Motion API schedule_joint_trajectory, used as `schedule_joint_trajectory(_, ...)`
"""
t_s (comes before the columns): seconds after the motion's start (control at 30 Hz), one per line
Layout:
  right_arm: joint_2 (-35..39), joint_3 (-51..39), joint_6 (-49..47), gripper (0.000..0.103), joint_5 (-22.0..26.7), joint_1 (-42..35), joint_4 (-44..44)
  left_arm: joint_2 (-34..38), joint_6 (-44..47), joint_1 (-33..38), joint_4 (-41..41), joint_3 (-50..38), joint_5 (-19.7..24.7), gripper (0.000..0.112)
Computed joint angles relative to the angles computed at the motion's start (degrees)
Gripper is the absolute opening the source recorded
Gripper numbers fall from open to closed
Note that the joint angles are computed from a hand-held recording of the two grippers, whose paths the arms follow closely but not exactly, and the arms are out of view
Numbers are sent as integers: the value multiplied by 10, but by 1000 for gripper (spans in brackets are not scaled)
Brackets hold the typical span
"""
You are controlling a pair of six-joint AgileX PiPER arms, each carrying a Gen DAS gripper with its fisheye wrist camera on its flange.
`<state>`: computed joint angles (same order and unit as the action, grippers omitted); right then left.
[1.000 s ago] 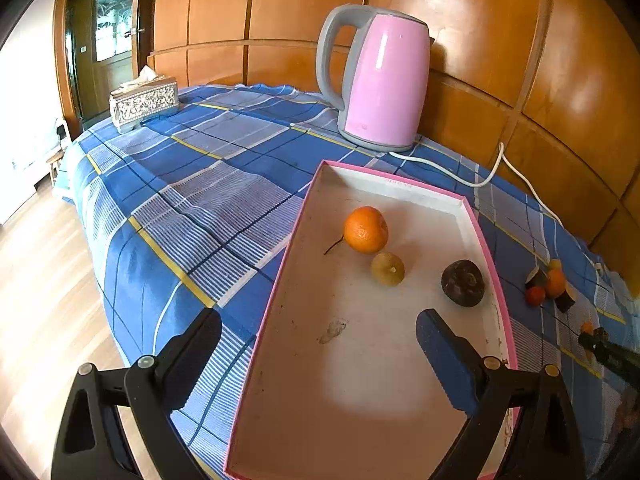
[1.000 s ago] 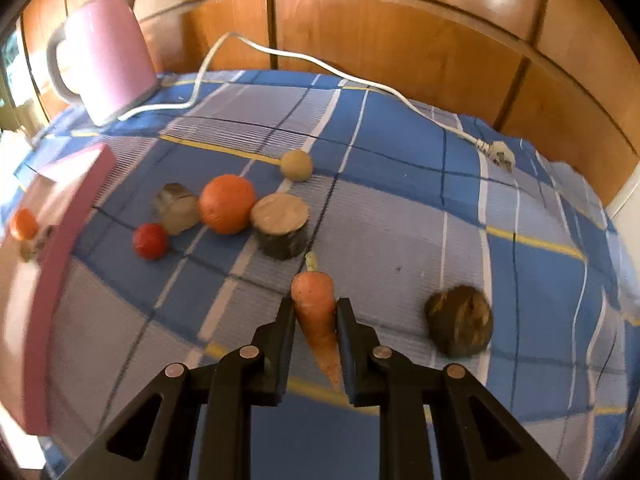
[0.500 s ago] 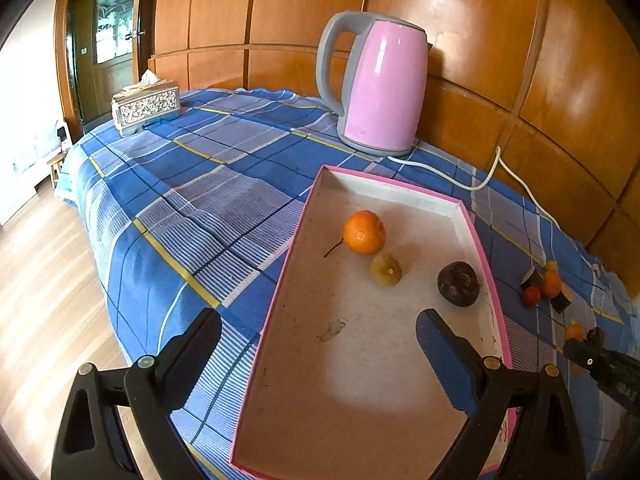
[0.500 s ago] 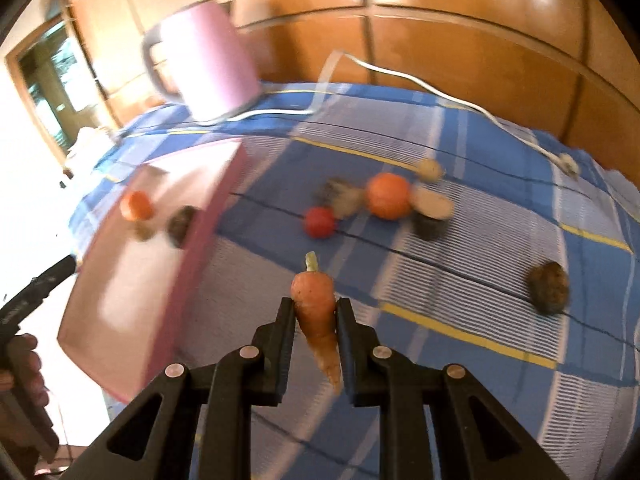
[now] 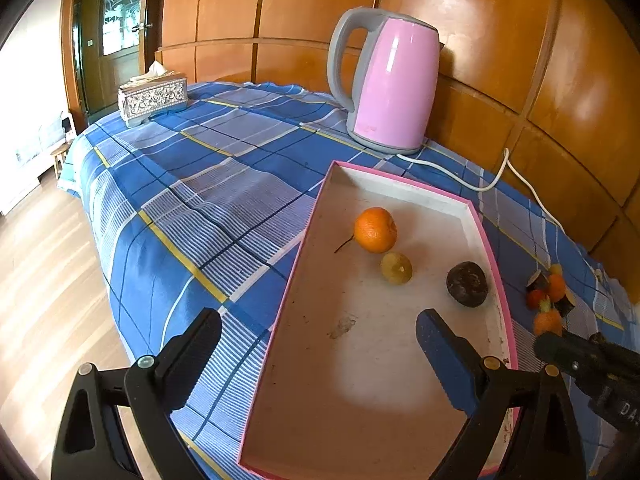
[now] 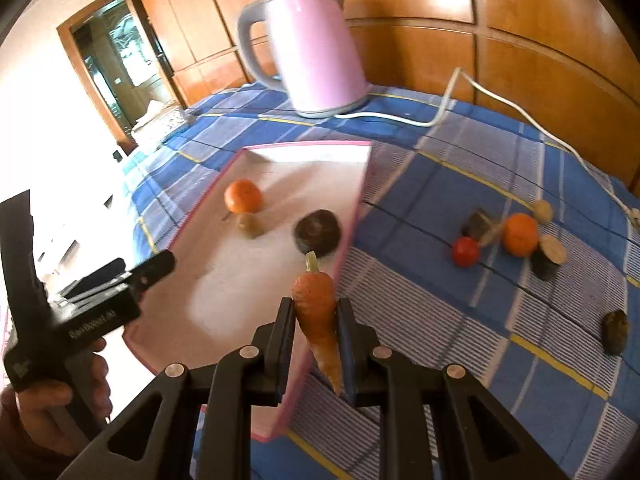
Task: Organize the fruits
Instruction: 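Carry the carrot with the right tool into the tray and release, then withdraw the right tool from the tray toward the remaining items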
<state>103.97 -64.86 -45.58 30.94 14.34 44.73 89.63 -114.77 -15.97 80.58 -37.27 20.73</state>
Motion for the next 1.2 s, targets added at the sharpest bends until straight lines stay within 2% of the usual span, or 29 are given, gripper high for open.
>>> schedule_joint_trajectory(0.2, 26, -45, 42, 20, 9, 41, -15, 1, -3, 3, 2, 2, -2, 98)
schedule_joint_trajectory(0.37, 56, -81, 110, 21, -5, 76, -70, 2, -5, 10, 4, 4, -8, 98)
schedule_joint_trajectory(0.53, 61, -81, 145, 27, -23, 91, -107, 3, -5, 19, 4, 4, -15, 98)
schedule_joint_trajectory(0.73, 29, -32, 133, 29, -60, 83, -93, 5, -1, 13, 4, 1, -9, 98)
schedule_joint_trajectory(0.93, -15, 38, 123, 29, -105, 60, -75, 0, -3, 10, 9, 1, -22, 98)
schedule_joint_trajectory(1.13, -42, 91, 123, 28, -123, 6, -50, -3, 7, -2, 7, -2, -20, 98)
schedule_joint_trajectory(1.2, -47, 104, 150, 28, -135, -7, -74, -5, 2, -8, 17, 0, -21, 98)
